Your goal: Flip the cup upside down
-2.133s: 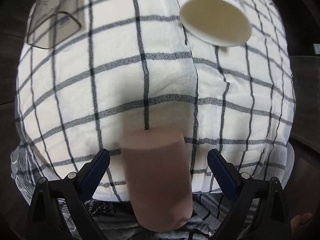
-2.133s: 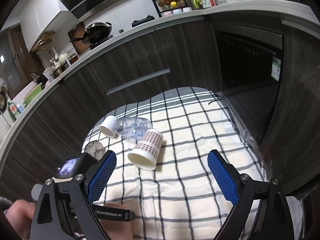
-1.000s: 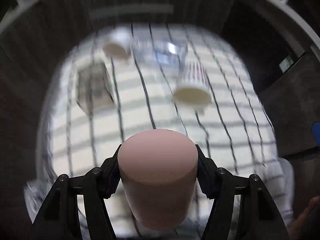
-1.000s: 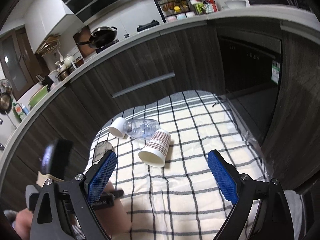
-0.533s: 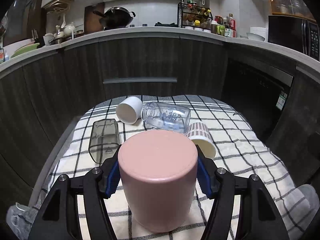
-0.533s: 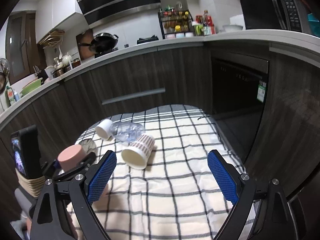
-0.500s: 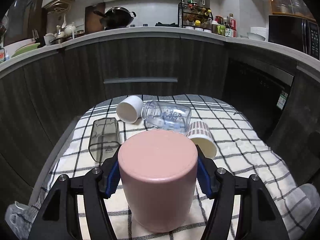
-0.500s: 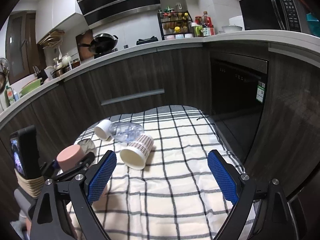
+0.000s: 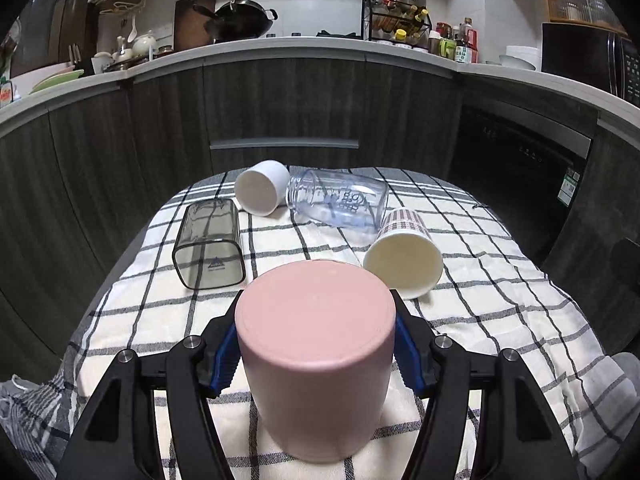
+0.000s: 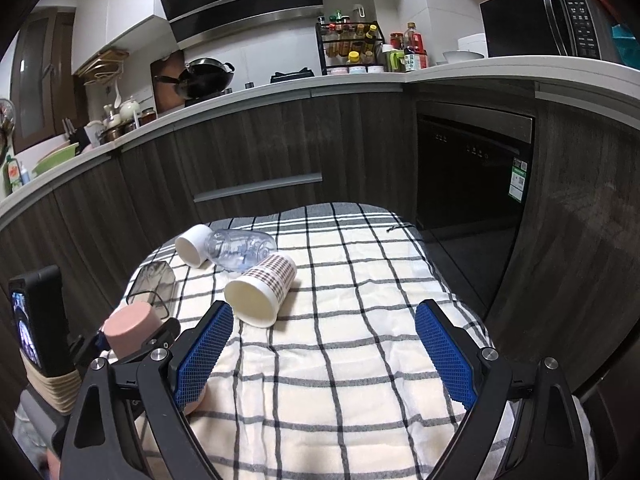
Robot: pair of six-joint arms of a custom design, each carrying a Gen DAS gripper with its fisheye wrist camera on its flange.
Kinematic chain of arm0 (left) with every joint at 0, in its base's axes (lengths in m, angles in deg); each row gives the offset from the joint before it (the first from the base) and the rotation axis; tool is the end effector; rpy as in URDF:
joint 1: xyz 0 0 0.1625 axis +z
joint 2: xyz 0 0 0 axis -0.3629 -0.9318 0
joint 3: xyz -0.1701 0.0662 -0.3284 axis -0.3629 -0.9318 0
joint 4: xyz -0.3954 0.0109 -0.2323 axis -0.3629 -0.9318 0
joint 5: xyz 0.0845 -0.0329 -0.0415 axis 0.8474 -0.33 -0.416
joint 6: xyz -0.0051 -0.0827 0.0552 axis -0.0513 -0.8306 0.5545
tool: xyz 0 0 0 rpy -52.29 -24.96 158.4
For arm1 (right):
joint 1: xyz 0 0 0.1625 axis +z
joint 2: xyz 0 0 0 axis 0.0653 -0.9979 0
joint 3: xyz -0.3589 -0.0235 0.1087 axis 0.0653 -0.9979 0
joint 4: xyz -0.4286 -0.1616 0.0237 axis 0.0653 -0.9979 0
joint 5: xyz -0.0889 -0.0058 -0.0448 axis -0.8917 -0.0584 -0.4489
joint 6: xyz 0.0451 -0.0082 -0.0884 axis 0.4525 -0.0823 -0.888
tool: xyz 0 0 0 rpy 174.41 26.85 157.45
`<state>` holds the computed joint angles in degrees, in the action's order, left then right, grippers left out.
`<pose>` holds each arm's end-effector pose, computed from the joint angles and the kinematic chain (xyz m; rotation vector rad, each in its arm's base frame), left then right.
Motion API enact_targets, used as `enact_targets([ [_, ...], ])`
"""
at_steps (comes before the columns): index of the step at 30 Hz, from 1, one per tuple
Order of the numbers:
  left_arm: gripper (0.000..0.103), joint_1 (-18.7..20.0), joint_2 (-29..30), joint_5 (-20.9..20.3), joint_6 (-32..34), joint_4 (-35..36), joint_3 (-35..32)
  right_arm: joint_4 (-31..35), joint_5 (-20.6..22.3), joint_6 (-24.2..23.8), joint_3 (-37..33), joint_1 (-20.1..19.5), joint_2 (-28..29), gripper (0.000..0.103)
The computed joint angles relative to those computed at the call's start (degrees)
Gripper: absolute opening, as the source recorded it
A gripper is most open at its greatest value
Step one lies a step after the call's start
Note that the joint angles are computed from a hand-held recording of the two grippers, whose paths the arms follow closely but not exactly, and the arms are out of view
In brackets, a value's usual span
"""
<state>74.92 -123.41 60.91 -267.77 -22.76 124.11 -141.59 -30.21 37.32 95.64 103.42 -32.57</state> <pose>-0.1174 -0.5386 0.1593 0.1145 2.0299 -1.1878 0.2653 -0.5434 0.0898 0.7263 -2.3238 1.1171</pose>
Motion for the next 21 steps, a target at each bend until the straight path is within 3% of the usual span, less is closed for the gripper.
enact_targets([
  [5, 0.066, -0.37, -0.37, -0.28, 0.66, -1.07, 0.86, 1.66, -0.50, 1.02, -0.25, -0.35, -0.09, 0.093],
  [7, 0.072, -0.69, -0.15, -0.82, -0.70, 0.07, 0.74, 2.12, -0.60, 1.71, -0.20, -0.54, -0.32, 0.093],
  [9, 0.085, -1.27, -0.54, -1.69, -0.44, -0.57, 1.36, 2.03, -0.53, 1.93, -0.08, -0.64, -0.53, 0.093],
  [11, 0.089, -1.93, -0.95, -2.48, 0.39, -1.37, 2.05, 1.72, -0.48, 1.77, 0.07, -0.57, -0.59, 0.093],
  [17, 0.090, -3.72, -2.37, -4.46, -2.62, -0.29, 3.58, 0.81, 0.43, 1.19, 1.25, -0.29, -1.35, 0.093],
  [21, 0.091, -5.39, -3.70, -7.71, -1.02, -2.31, 4.81, -0.67, 0.73, 1.34, 2.34, 0.20, -2.26, 0.093],
])
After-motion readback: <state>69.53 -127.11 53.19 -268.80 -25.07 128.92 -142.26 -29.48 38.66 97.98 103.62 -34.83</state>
